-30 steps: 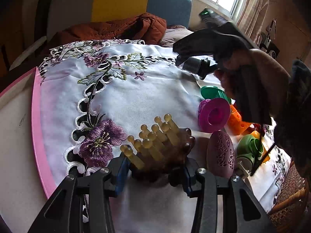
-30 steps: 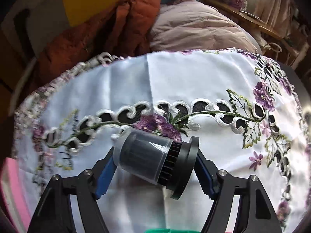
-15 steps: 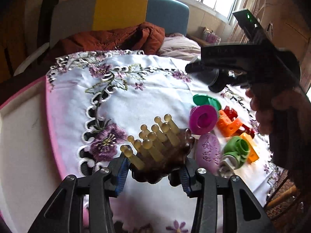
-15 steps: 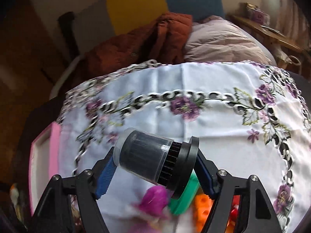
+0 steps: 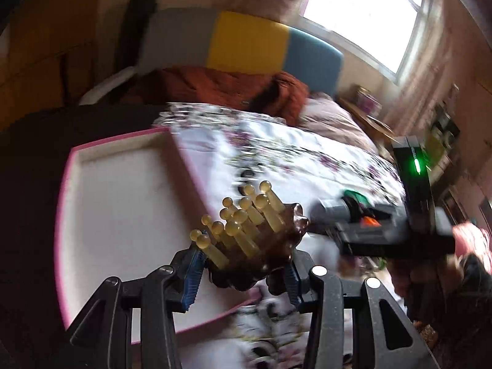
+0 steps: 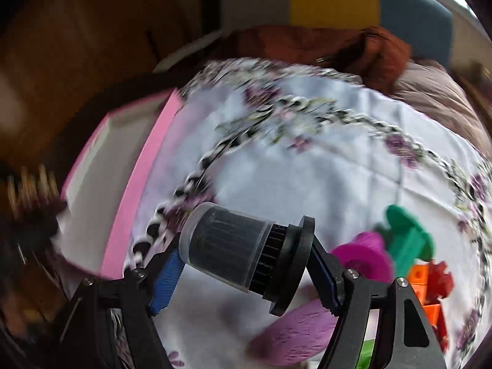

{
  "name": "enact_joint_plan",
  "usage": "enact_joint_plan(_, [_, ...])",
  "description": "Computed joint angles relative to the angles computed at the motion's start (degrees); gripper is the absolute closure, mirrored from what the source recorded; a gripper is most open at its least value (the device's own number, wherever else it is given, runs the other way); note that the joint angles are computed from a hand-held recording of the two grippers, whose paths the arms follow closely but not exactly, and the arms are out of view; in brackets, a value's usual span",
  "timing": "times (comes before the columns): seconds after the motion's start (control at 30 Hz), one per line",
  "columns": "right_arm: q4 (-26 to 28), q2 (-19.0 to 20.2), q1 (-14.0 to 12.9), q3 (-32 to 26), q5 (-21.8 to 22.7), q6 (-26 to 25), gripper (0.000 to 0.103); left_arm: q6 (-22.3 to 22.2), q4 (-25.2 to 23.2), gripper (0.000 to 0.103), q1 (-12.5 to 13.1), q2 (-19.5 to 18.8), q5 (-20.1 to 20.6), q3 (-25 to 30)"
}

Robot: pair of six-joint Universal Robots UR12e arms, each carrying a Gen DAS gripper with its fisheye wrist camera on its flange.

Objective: Organize rigid objects
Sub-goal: 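Carry the peg holder into the pink tray and open the left gripper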

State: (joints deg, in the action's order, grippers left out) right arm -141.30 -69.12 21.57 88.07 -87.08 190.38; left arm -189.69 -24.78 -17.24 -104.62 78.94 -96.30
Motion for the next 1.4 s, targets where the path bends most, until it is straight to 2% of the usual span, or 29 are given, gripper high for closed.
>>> enact_joint_plan(0.17, [2.44, 1.27, 0.72, -0.39, -1.49, -3.69, 0.029, -4.20, -1.42, 0.057, 2.74, 0.94, 2.92, -1.29])
enact_joint_plan(0.37, [3.51, 1.49, 0.50, -0.78, -1.69, -3.92, 0.031, -6.44, -2.54, 0.057, 4.22, 1.36, 6.39, -2.19])
enact_joint_plan(0.5, [3.55, 1.48, 0.83, -0.87, -2.06, -3.20, 0.031, -5.72, -3.17, 0.057, 4.21, 0.50, 7.60, -1.01])
enact_joint_plan(0.63, [3.53, 1.46, 0.86, -0.87, -2.51, -3.12, 0.031, -6.64, -4.69, 0.057, 5.21, -0.93, 5.30, 0.66])
enact_joint_plan(0.83, [3.54, 1.55, 0.86, -0.97, -2.82, -2.95, 0.031, -3.44, -7.76, 0.057, 5.83, -4.31, 7.11, 5.45])
enact_joint_plan(1.03, [3.48, 1.55, 0.88, -0.96, -3.29, -2.97, 0.031, -4.72, -10.67, 0.057, 6.67, -7.73, 8.04, 9.46])
enact_joint_plan(1.23, [3.31, 1.60, 0.85, -0.94, -3.36, -2.86, 0.031, -2.39, -14.59, 0.057, 6.40, -10.89, 10.46, 13.21])
enact_joint_plan(1.3, [3.18, 1.60, 0.84, -0.89, -3.38, -2.69, 0.031, -2.59, -15.85, 0.056, 6.37, -11.37, 11.42, 13.89])
enact_joint_plan(1.4, [3.04, 1.62, 0.87, -0.87, -3.64, -2.36, 0.031, -2.56, -14.54, 0.050, 6.50, -10.79, 11.39, 13.08])
